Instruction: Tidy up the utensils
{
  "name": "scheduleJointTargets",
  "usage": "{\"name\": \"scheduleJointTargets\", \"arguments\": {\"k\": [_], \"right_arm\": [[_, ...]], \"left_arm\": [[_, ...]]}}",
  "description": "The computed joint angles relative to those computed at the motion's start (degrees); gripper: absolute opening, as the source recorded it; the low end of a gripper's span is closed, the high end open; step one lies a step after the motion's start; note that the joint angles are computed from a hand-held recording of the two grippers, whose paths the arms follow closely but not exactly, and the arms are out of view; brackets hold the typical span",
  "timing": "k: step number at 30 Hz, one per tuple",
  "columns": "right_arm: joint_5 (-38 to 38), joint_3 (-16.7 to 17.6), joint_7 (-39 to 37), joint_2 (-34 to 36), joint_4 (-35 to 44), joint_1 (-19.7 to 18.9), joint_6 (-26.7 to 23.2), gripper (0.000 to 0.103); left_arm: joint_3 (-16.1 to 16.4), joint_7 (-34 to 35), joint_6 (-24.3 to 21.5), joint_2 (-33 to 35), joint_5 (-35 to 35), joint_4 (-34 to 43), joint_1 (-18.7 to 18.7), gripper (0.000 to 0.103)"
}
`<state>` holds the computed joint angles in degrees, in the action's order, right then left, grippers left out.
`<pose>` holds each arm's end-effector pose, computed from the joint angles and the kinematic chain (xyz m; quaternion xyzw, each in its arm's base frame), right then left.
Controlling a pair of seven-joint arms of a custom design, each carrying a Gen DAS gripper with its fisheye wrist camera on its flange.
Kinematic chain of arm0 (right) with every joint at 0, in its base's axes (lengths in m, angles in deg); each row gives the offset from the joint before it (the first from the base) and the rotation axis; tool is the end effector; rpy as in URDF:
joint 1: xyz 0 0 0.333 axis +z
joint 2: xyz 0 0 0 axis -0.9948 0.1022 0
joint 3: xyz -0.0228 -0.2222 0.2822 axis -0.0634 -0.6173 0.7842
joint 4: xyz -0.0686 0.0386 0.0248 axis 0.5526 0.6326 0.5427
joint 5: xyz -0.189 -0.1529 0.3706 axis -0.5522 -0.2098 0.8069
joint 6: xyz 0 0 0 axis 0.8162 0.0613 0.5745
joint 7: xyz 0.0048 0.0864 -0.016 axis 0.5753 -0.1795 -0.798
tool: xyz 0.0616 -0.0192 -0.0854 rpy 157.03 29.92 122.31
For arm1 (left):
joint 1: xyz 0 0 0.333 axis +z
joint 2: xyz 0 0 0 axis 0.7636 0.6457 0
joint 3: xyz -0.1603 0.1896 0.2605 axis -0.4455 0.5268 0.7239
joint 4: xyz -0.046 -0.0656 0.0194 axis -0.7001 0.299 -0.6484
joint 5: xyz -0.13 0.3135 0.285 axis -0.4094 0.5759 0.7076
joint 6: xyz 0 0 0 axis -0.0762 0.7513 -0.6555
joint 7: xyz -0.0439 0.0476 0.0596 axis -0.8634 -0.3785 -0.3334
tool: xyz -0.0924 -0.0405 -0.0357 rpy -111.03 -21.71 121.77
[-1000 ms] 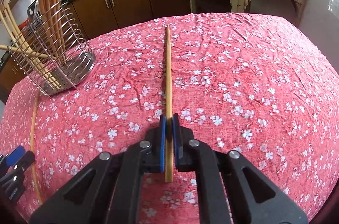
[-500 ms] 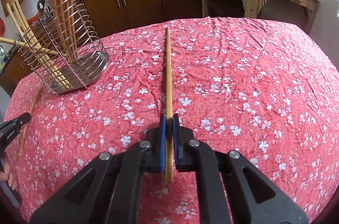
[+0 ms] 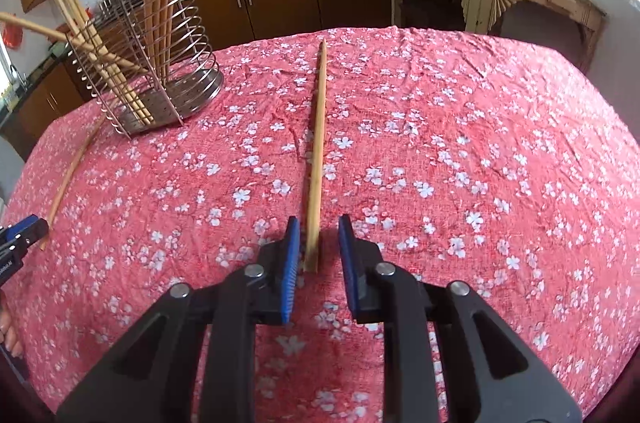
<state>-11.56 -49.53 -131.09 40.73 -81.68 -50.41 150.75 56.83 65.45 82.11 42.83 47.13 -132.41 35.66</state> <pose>0.4521 0.4222 0.4476 -0.4930 0.8019 -0.2670 0.2065 0.5380 -0.2805 0.4612 -0.4916 0.8066 -0.2777 0.1752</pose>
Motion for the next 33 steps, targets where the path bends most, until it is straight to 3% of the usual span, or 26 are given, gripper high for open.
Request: {"name": "scheduleJointTargets", "arguments": {"k": [3,7,11,15,29,33], "right_arm": [[0.08,-0.01,-0.13,-0.01,0.03,0.06,-0.02,0.022],[0.18,-0.01,-0.52,-0.15,-0.14,-0.06,-0.17,0.022],[0.41,0.19,-0.94,0.0,0.25,0.19,-1.14,0.022],[0.44,0.15,-1.24,0.57,0.9,0.41,-1.7,0.022],[0.62,0.03,-1.77,0.58,1.05,0.6,-2.15,0.022],[0.78,0.3,-3.61,1.11,1.86,1.18,-3.42,0.02]], "left_arm": [[-0.22,-3.65,-0.1,0.12,3.49,0.2,-0.02,0.043],[-0.05,-3.25,-0.18,-0.42,2.45,-0.26,-0.02,0.045],[-0.21,-3.37,-1.37,-0.22,4.3,0.21,-0.08,0.067],[-0.05,-1.4,-1.23,-0.25,1.68,0.1,-0.2,0.068],[-0.12,-2.59,-1.03,0.14,2.97,0.23,-0.22,0.068],[-0.1,-1.66,-0.56,-0.87,2.31,-1.01,-0.26,0.06]]}}
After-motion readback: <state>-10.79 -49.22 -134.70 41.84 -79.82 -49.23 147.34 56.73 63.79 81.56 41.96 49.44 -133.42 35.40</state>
